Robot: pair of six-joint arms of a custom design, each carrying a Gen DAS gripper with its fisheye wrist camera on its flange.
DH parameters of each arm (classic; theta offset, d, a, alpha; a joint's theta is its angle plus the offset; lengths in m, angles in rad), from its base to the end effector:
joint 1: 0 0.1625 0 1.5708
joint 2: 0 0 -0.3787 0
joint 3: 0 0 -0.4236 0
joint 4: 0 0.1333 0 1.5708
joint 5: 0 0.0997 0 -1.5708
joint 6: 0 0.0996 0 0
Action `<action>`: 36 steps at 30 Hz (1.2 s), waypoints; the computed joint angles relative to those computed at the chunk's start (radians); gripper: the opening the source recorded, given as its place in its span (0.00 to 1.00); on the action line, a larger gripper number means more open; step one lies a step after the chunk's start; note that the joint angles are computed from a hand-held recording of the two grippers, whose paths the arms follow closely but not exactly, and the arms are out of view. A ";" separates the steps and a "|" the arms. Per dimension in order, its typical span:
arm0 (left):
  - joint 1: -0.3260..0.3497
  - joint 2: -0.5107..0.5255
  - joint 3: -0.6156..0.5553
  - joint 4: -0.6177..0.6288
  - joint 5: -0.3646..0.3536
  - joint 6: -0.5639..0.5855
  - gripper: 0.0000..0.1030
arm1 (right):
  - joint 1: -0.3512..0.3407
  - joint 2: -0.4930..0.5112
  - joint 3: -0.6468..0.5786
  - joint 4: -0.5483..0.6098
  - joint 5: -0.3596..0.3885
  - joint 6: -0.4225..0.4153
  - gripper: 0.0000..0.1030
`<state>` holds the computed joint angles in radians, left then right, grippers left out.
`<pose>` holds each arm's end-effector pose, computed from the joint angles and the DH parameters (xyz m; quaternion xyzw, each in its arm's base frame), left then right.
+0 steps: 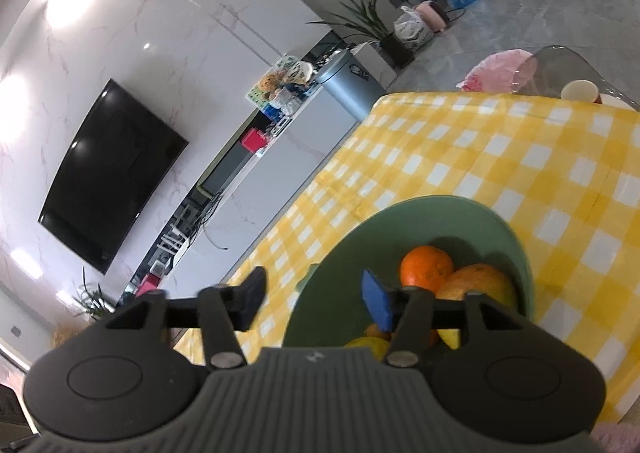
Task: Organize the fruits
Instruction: 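Move both open tools back toward the remaining potatoes and tomato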
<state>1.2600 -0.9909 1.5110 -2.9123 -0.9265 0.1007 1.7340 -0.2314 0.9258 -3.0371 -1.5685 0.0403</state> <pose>-0.0306 -0.7268 0.2875 0.0539 0.8772 -0.4071 0.2490 0.2674 -0.8022 -0.0236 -0.0573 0.9247 -0.3744 0.0393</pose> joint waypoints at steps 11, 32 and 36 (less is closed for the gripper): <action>-0.009 -0.121 0.129 -0.097 0.114 -0.016 0.86 | 0.027 0.002 -0.015 0.135 0.110 -0.162 0.96; 0.139 -0.145 0.145 -0.198 0.107 -0.176 0.86 | 0.105 0.109 -0.139 0.358 -0.031 -0.293 0.55; 0.172 -0.152 0.140 -0.140 0.051 -0.218 0.86 | 0.125 0.161 -0.206 0.404 -0.110 -0.286 0.53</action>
<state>1.4325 -1.1430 1.6505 -3.0522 -0.8750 -0.1178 1.8588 -0.0700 0.7197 -2.6335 -1.6786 -0.2452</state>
